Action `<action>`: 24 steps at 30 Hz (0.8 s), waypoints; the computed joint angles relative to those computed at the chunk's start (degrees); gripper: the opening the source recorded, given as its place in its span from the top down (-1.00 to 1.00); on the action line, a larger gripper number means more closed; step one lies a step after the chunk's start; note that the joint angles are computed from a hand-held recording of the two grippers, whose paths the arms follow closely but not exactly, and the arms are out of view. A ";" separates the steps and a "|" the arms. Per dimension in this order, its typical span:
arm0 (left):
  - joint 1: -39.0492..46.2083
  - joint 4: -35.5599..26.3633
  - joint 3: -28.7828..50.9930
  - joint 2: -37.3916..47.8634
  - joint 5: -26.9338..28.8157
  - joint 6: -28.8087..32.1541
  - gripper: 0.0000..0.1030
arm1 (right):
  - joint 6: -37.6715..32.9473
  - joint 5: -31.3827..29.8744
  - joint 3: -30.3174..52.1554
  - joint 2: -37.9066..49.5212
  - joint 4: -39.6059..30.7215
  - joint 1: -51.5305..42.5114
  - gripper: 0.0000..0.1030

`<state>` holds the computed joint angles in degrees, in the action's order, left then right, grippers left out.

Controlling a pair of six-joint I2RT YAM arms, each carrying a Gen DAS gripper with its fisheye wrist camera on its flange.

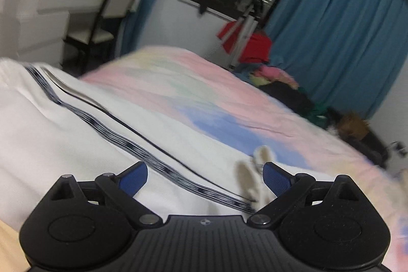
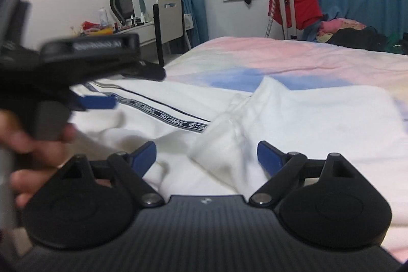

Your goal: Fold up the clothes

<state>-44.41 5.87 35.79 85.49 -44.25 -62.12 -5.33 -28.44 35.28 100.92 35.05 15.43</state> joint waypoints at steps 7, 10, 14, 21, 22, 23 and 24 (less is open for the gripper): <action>-1.01 16.27 -1.85 4.65 12.54 8.34 -0.90 | 7.41 -2.30 -6.56 -14.99 -6.35 -14.72 -0.70; 0.27 14.58 2.76 10.12 17.23 8.14 -0.88 | 12.86 1.25 -8.11 -14.27 -1.11 -18.92 -0.70; 3.35 15.07 6.08 15.58 23.69 6.60 -0.74 | 14.80 5.02 -6.69 -10.29 2.33 -20.36 -0.70; 4.04 11.73 11.33 20.64 20.01 5.73 0.22 | 16.42 2.37 0.36 -1.45 -1.43 -19.77 -0.70; 3.67 10.45 11.81 21.05 18.54 4.97 0.34 | 15.46 3.02 0.96 -0.62 -2.02 -19.03 -0.70; 3.28 12.05 10.68 20.72 17.58 4.59 0.44 | 14.23 3.77 1.23 -0.04 -2.21 -18.37 -0.70; 3.03 13.87 9.51 19.95 16.52 4.80 0.52 | 13.02 4.82 1.70 0.73 -2.45 -17.60 -0.70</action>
